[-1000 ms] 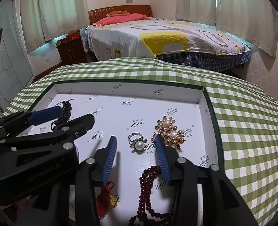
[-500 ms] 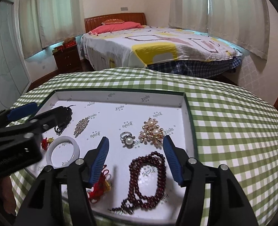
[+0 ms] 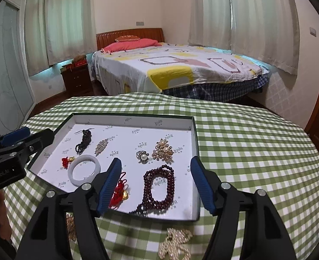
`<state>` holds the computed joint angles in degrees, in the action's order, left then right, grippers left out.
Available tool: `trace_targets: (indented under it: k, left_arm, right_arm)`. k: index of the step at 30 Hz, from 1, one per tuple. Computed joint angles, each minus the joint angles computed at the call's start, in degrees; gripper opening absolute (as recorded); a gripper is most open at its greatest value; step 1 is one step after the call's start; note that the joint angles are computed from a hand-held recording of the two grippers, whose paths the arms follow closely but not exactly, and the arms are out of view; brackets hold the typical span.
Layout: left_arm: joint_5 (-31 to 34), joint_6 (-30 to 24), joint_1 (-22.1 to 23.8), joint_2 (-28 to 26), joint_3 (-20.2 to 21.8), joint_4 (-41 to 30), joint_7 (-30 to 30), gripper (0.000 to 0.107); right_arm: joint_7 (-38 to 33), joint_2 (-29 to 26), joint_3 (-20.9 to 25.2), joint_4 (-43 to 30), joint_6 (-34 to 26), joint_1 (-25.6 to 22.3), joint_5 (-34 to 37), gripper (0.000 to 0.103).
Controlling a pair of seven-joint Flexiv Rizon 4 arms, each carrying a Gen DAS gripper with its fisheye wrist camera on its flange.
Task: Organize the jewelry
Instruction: 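Withdraw both tools toward the gold chain and the pearl cluster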
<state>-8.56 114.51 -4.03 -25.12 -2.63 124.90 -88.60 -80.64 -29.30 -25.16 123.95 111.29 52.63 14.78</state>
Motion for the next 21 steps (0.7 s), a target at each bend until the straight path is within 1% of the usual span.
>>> trace_targets:
  k: [2, 9, 16, 21]
  left_arm:
    - [-0.2, 1.6, -0.6, 0.8, 0.6, 1.3, -0.4, 0.086]
    - [-1.5, 7.2, -2.7, 2.8, 2.2, 5.8, -1.1, 0.087]
    - [-4.9, 13.6, -5.9, 2.8, 3.8, 10.7, 0.9, 0.089]
    - [-4.4, 16.6, -4.8, 2.3, 2.9, 13.4, -0.4, 0.089]
  right_arm:
    - [-0.4, 0.6, -0.9, 1.0, 0.8, 1.2, 0.7, 0.066]
    - [-4.1, 2.7, -2.3, 3.9, 3.8, 4.3, 5.1, 0.067]
    - [-8.8, 3.5, -0.3, 6.3, 6.7, 5.1, 10.3, 0.067]
    - [-12.0, 3.3, 2.2, 7.7, 8.9, 4.7, 13.9, 0.067]
